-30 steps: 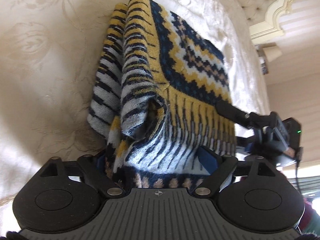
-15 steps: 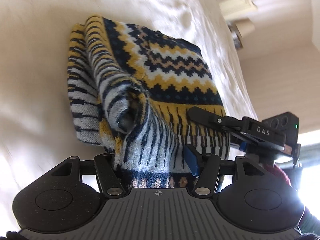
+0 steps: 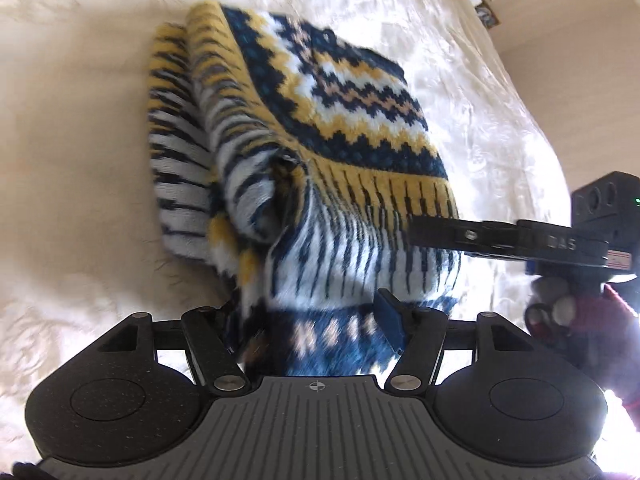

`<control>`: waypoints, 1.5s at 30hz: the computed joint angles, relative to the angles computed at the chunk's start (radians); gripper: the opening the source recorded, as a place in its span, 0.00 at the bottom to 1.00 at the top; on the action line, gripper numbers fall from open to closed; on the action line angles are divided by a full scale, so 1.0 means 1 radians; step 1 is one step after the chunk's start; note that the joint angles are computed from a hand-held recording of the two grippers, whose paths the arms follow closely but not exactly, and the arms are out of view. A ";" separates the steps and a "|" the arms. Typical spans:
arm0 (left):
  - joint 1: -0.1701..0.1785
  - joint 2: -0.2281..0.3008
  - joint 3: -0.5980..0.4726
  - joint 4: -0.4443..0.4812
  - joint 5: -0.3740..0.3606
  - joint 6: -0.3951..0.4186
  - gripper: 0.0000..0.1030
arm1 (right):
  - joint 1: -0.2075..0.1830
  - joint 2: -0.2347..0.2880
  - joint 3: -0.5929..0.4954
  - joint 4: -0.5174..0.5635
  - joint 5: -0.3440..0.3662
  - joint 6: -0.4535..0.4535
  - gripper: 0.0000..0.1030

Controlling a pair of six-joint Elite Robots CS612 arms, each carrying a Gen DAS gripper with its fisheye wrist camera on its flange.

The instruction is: Fold small clothes

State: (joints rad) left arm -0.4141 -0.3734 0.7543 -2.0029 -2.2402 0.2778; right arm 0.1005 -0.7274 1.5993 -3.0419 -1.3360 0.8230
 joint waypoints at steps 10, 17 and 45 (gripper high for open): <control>-0.003 -0.140 0.221 -0.294 0.030 0.010 0.60 | -0.001 -0.032 0.065 -0.109 -0.048 -0.017 0.87; -0.029 -0.153 0.250 -0.417 -0.015 0.012 0.62 | -0.008 -0.047 0.104 -0.152 -0.082 -0.001 0.92; -0.060 -0.040 0.151 -0.501 0.285 -0.068 0.60 | 0.005 -0.034 0.052 -0.086 -0.211 -0.076 1.00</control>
State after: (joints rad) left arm -0.4744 -0.4137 0.9055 -2.5036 -1.9555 0.2101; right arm 0.1055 -0.7614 1.6517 -3.1276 -1.5473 0.7468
